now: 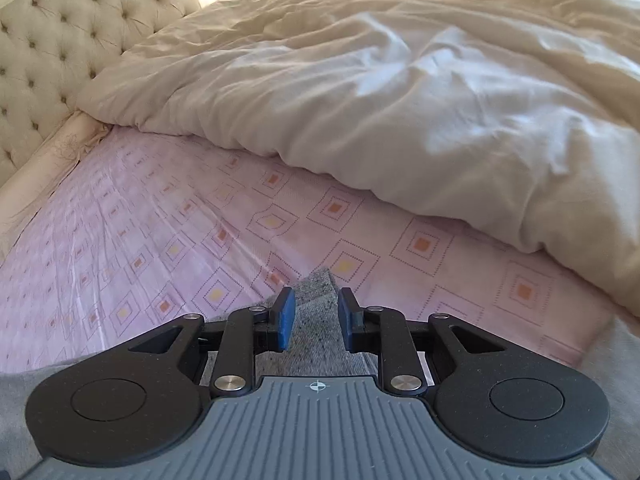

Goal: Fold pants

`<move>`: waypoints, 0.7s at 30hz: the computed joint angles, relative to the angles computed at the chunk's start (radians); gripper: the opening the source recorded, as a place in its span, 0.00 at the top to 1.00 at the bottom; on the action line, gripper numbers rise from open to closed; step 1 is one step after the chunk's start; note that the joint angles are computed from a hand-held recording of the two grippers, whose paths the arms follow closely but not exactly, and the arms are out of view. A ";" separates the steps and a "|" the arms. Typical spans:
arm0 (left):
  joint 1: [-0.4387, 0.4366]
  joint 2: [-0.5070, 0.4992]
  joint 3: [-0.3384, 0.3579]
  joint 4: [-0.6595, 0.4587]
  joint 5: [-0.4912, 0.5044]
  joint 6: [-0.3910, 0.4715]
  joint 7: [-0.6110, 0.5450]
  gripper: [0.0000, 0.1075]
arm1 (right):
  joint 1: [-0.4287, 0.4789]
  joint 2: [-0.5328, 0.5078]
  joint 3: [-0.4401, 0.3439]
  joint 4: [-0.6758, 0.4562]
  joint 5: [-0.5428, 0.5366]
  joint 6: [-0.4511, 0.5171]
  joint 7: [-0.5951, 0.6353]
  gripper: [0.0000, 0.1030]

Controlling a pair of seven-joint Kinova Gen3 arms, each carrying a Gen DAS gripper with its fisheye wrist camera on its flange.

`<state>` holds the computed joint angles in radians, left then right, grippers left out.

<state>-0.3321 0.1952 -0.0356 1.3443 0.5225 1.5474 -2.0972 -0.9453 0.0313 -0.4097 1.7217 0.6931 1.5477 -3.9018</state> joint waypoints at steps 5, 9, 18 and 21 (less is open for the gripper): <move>0.004 -0.020 -0.003 0.028 -0.007 -0.018 -0.020 0.90 | 0.014 -0.016 -0.002 0.028 -0.023 -0.063 0.010 0.77; 0.027 -0.017 0.004 0.041 -0.016 -0.055 -0.012 0.90 | -0.009 -0.003 -0.029 0.022 0.025 -0.052 0.033 1.00; 0.046 -0.045 0.002 0.064 -0.020 -0.080 -0.021 0.91 | -0.028 0.064 0.009 -0.094 0.011 0.079 0.221 0.61; 0.050 -0.045 0.000 0.068 -0.017 -0.083 -0.016 0.91 | -0.046 0.025 0.034 -0.027 -0.006 0.037 0.130 0.59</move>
